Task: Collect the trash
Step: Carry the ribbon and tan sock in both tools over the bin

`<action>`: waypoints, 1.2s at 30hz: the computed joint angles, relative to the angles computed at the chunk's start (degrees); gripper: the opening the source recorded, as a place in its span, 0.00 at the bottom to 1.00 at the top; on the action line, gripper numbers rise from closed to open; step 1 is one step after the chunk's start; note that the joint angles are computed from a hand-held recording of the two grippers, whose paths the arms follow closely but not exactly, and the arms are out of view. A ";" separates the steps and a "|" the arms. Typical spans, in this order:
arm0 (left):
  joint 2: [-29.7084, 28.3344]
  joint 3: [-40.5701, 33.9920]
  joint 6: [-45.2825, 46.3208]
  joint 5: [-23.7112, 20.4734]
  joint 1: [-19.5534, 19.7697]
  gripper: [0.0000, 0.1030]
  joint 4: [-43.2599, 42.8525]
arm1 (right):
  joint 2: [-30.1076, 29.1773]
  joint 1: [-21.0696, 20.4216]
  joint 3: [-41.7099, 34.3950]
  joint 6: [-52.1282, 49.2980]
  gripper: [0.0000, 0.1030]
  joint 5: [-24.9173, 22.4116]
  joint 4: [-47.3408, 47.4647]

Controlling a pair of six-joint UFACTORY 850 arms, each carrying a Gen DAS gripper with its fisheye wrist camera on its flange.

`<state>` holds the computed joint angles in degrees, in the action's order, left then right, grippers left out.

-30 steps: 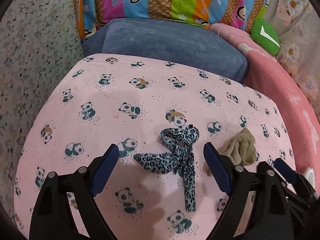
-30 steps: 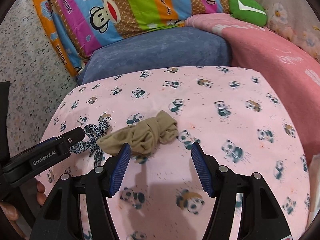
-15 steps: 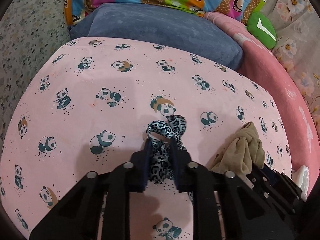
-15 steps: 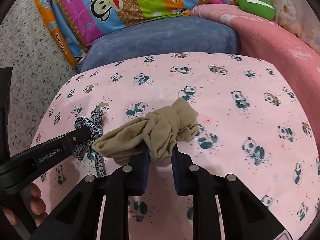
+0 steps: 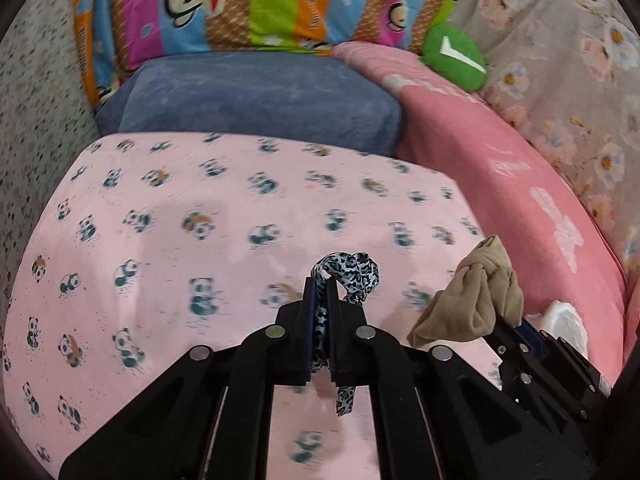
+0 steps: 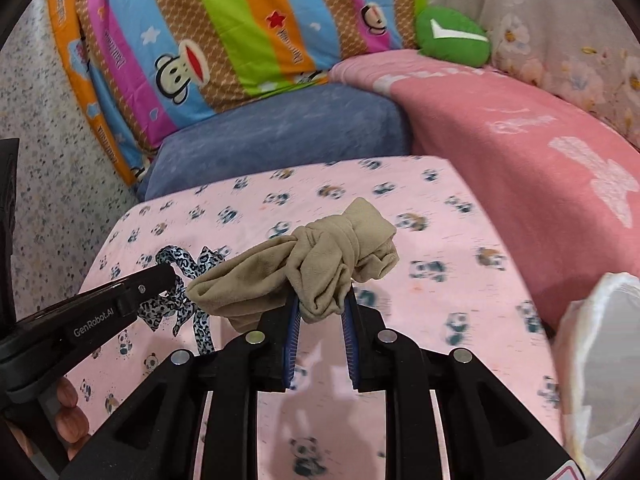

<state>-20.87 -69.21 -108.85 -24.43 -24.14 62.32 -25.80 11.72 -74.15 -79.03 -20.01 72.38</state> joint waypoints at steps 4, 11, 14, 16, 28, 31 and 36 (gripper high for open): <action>-1.94 -4.97 3.28 -1.99 -3.49 0.05 -1.09 | 2.35 -3.70 1.54 -3.77 0.18 -0.81 3.98; -7.21 -14.72 10.65 -4.15 -8.55 0.05 -4.71 | 5.28 -10.38 3.35 -6.82 0.18 -1.66 5.73; -9.96 -19.22 14.66 -4.46 -10.32 0.05 -7.39 | 5.84 -13.49 3.73 -6.46 0.18 -2.53 5.42; -11.80 -22.08 17.52 -4.70 -11.34 0.05 -9.12 | 5.99 -15.57 3.83 -6.20 0.18 -3.06 5.24; -22.08 -38.70 33.26 -7.10 -16.02 0.05 -19.68 | 5.38 -24.35 3.53 -4.89 0.18 -3.24 4.12; -23.99 -41.94 35.93 -7.79 -16.79 0.05 -21.47 | 5.21 -25.79 3.41 -5.10 0.18 -3.40 4.80; -26.16 -45.80 39.06 -8.61 -17.64 0.05 -23.39 | 5.49 -27.62 3.71 -6.76 0.18 -3.31 6.97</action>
